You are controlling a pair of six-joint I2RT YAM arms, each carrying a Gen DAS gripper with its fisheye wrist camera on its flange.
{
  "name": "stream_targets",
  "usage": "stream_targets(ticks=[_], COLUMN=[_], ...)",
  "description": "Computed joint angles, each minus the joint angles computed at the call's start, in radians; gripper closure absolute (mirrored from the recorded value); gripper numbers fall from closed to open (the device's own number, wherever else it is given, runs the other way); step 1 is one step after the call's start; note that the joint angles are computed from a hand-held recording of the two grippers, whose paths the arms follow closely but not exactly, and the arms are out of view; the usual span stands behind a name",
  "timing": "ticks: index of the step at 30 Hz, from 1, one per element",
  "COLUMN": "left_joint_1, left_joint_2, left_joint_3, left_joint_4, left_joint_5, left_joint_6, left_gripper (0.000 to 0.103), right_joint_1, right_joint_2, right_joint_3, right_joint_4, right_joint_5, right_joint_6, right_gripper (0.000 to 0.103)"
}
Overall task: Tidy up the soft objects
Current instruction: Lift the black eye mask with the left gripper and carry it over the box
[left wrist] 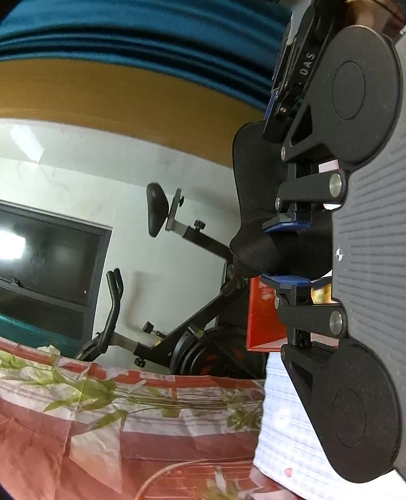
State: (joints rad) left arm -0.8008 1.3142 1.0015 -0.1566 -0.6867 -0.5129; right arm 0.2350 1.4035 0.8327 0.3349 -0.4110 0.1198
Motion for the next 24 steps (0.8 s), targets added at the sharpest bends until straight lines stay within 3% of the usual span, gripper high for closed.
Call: stream_targets(ticks=[10, 20, 22, 24], left_joint_1=[0.215, 0.306, 0.309, 0.310], left_joint_2=[0.266, 0.376, 0.383, 0.382], left_joint_3=[0.217, 0.260, 0.262, 0.258], left_joint_4=[-0.036, -0.057, -0.057, -0.056], left_joint_5=[0.161, 0.279, 0.281, 0.267], left_joint_6=[0.066, 0.070, 0.076, 0.077], left_gripper=[0.074, 0.073, 0.070, 0.059], right_joint_1=[0.051, 0.103, 0.110, 0.115], right_joint_2=[0.397, 0.643, 0.664, 0.681], right_joint_3=[0.394, 0.699, 0.726, 0.746], right_joint_4=[-0.127, -0.375, -0.401, -0.422], right_joint_5=[0.115, 0.215, 0.244, 0.274], right_joint_6=[-0.041, -0.073, -0.072, -0.083], right_gripper=[0.092, 0.092, 0.091, 0.090])
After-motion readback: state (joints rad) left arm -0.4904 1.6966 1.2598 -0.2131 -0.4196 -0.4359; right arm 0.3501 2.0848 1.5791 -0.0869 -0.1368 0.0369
